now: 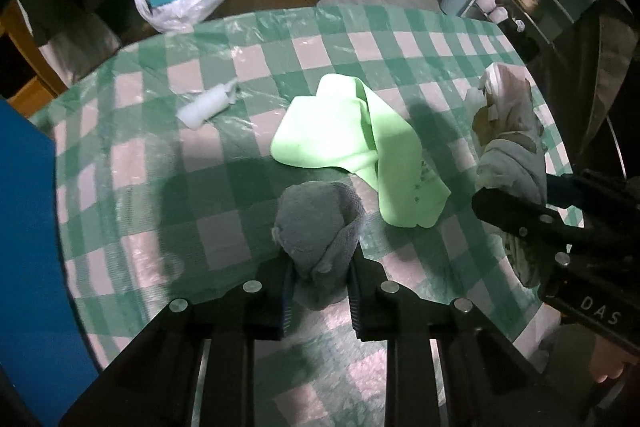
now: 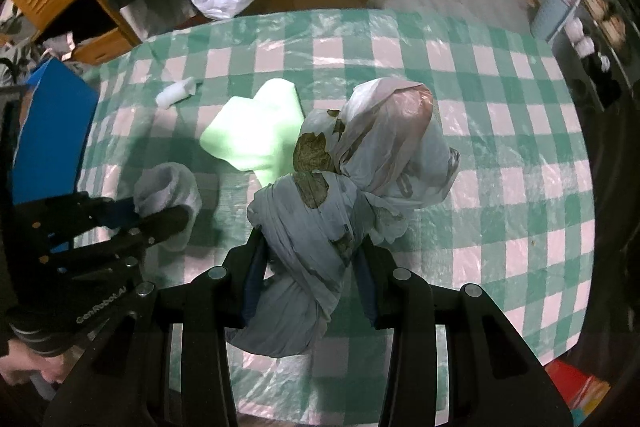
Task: Organize soft objects
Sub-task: 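Carry the grey sock and white bundle over the box with both grippers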
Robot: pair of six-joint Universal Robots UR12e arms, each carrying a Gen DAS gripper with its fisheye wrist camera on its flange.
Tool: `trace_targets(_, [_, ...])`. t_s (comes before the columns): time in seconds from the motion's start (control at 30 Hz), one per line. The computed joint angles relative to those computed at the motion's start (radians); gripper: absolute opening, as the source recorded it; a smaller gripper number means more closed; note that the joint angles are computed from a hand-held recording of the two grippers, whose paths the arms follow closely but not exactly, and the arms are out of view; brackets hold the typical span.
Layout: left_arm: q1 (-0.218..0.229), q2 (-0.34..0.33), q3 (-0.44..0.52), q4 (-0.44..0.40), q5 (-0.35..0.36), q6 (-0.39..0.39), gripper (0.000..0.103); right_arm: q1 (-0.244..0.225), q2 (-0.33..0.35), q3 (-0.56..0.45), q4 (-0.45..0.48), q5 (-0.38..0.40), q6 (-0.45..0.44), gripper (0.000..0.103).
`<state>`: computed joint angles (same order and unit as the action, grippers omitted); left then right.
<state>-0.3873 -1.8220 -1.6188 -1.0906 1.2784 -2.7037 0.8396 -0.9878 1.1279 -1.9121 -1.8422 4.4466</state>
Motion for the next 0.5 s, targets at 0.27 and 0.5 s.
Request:
trace_targets(0.27, [0.013,0.034,-0.020,0.034,-0.010,0.015,0.022,0.014,0.019,-0.057,0.035,-0.033,-0.033,0.039])
trace_targets(0.5, [0.035,0.067,-0.033,0.055,-0.031,0.007,0.022,0.024,0.038,-0.111,0.049,-0.065,-0.067,0.039])
